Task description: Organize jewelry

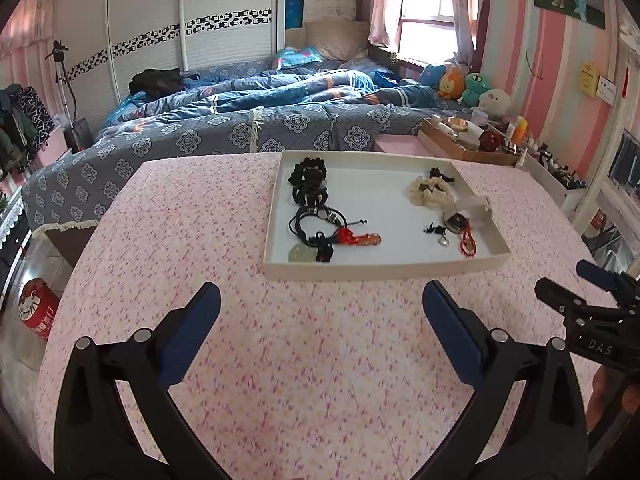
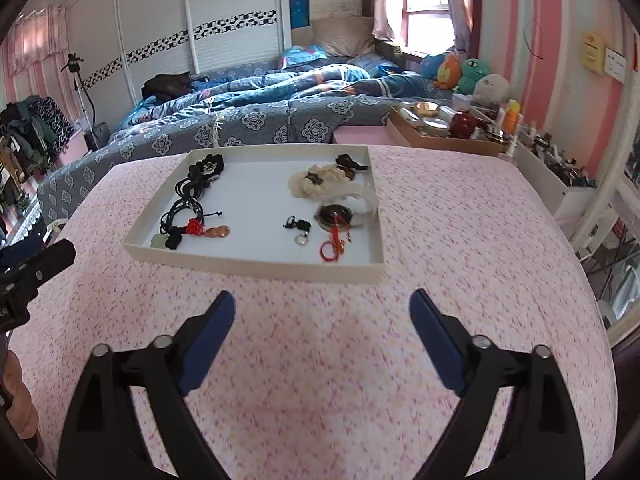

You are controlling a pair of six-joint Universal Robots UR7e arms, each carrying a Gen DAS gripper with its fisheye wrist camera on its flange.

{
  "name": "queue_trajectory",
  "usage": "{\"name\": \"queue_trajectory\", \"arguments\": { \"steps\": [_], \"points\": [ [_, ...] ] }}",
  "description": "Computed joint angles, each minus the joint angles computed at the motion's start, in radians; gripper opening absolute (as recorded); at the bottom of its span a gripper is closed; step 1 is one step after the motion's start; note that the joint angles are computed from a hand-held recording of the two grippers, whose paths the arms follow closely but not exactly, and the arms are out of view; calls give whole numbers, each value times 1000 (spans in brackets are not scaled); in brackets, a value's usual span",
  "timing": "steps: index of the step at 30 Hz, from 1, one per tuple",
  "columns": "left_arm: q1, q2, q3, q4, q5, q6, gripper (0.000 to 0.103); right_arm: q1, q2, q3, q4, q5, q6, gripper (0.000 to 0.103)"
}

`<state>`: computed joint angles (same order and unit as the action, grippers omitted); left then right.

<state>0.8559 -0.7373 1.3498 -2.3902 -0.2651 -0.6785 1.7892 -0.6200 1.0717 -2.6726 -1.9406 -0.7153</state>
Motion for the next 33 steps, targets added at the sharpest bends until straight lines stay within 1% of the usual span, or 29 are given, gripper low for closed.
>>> {"name": "queue_trajectory", "arguments": {
  "steps": [3,5,7,12,15,20,23,27,33],
  "points": [
    [-9,-8,24,21,2,-50,100,-2,-23,47,-57,-12,-28,93],
    [-13,-5,38,-19,9,-27,100,-1,-32,63,-70,-11,-41,93],
    [-15,-4,44,-11,21,-35,100,-2,-41,77,-75,1,-43,95],
    [-18,-4,63,-65,9,-2,100,-2,-50,108,-109,-1,-57,96],
    [-21,7,63,-56,30,6,100,-4,-52,120,-118,3,-65,96],
    [-18,7,65,-40,18,-6,100,-7,-61,147,-152,26,-70,96],
    [-15,1,66,-4,16,-43,100,-6,-59,151,-173,20,-75,96],
    [-14,1,64,11,12,-55,100,-4,-52,149,-185,11,-86,96],
    [-12,-1,65,38,12,-81,100,-7,-46,142,-195,11,-79,96]
  ]
}}
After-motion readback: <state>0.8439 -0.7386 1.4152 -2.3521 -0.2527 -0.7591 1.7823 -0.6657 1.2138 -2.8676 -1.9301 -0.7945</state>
